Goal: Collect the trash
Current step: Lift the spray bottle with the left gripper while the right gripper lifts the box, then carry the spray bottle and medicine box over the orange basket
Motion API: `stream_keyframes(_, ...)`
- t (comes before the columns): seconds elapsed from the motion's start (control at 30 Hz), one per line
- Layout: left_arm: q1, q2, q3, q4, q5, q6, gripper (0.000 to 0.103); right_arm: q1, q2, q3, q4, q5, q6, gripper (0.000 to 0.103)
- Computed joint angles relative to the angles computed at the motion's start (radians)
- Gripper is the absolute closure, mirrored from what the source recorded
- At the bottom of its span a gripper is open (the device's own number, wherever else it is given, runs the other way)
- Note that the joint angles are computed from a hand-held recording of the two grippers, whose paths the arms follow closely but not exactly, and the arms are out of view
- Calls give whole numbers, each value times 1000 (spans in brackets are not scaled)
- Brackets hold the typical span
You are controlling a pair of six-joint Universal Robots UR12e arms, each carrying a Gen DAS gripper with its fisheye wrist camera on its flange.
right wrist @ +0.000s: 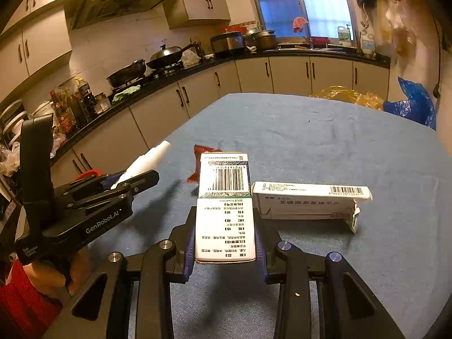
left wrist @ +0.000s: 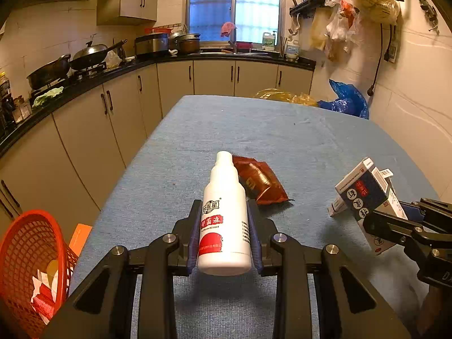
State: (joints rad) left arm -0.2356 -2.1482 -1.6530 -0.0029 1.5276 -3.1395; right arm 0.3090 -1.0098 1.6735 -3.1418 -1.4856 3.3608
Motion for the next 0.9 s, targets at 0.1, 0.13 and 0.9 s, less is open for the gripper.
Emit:
stream_keyframes(0.1,0,-2,1,1,2,11,74,-1,3,-8,10,1,0,66)
stream_keyframes(0.13,-1,-3,2,3,6,18,74,-2,3,-6,10,2,-1,66)
stream_keyframes(0.9,-8,-7,2,5,2,22,74,1,11,-12,16,-15,-4,66)
